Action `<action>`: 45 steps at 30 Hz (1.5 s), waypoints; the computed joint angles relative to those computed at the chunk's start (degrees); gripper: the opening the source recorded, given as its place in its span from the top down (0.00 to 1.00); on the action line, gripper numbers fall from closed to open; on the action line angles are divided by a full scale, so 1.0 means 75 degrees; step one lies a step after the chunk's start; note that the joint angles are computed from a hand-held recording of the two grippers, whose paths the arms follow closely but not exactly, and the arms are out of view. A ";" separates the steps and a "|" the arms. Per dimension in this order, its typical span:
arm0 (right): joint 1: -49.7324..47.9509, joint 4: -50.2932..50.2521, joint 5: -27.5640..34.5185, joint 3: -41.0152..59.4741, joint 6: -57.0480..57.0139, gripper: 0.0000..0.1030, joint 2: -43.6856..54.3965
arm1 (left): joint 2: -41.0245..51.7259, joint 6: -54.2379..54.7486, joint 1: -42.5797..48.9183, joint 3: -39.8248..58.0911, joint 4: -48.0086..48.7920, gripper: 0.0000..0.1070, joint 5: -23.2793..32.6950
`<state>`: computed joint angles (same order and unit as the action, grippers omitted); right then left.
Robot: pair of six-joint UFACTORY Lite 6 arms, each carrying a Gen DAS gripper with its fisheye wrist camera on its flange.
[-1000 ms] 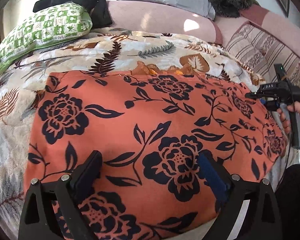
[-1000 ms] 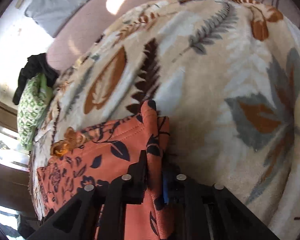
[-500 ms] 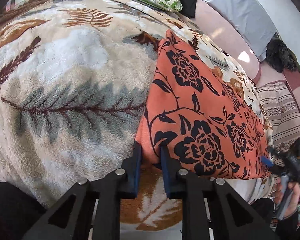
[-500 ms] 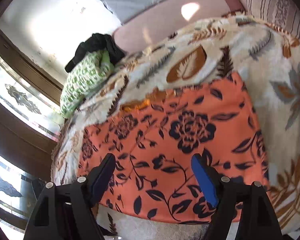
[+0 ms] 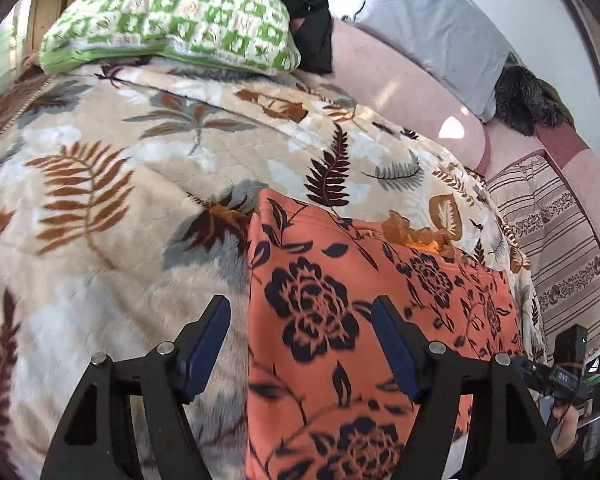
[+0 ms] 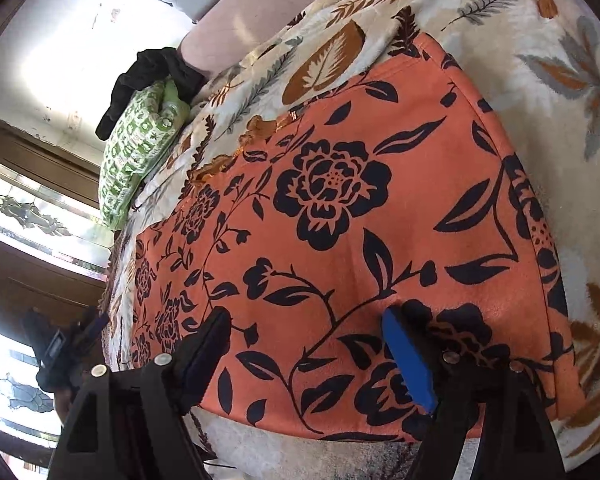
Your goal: Fold small clothes
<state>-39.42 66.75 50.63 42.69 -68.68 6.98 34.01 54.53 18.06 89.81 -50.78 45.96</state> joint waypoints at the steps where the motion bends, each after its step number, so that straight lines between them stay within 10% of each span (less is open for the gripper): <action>1: -0.0077 0.0093 0.0088 -0.0018 -0.0121 0.21 0.0050 | 0.0718 -0.0574 -0.0247 0.0800 0.0264 0.40 -0.0071; 3: -0.0217 0.0182 0.0270 -0.0021 -0.0324 0.21 0.0144 | 0.1995 -0.1712 -0.0540 0.2399 0.0994 0.81 0.0051; 8: -0.0443 0.0287 0.0528 0.0009 -0.0686 0.21 0.0360 | 0.4134 -0.3296 -0.0565 0.5421 0.1688 0.90 0.0823; 17: -0.0673 -0.0274 0.1164 0.0727 0.0298 0.21 0.0284 | 0.0093 -0.0974 -0.0644 0.0380 0.1213 0.69 -0.1465; 20: -0.0563 0.0052 0.1542 0.1744 0.0615 0.21 0.0565 | -0.1353 0.0189 -0.0770 -0.1245 0.0175 0.44 -0.1563; 29: -0.0920 0.0586 0.1293 0.7199 0.3678 0.31 0.5948 | -0.1846 0.0366 -0.1889 -0.3210 0.0007 0.29 -0.2250; 34: -0.0959 -0.0064 0.0987 0.5263 0.2405 0.28 0.3674 | -0.2519 0.0567 -0.1684 -0.3697 -0.0243 0.29 -0.2354; 45: -0.4393 -0.0776 0.3290 -0.1577 0.0277 0.18 -0.1266 | -0.4334 0.0881 -0.1665 -0.5918 -0.0866 0.20 -0.2711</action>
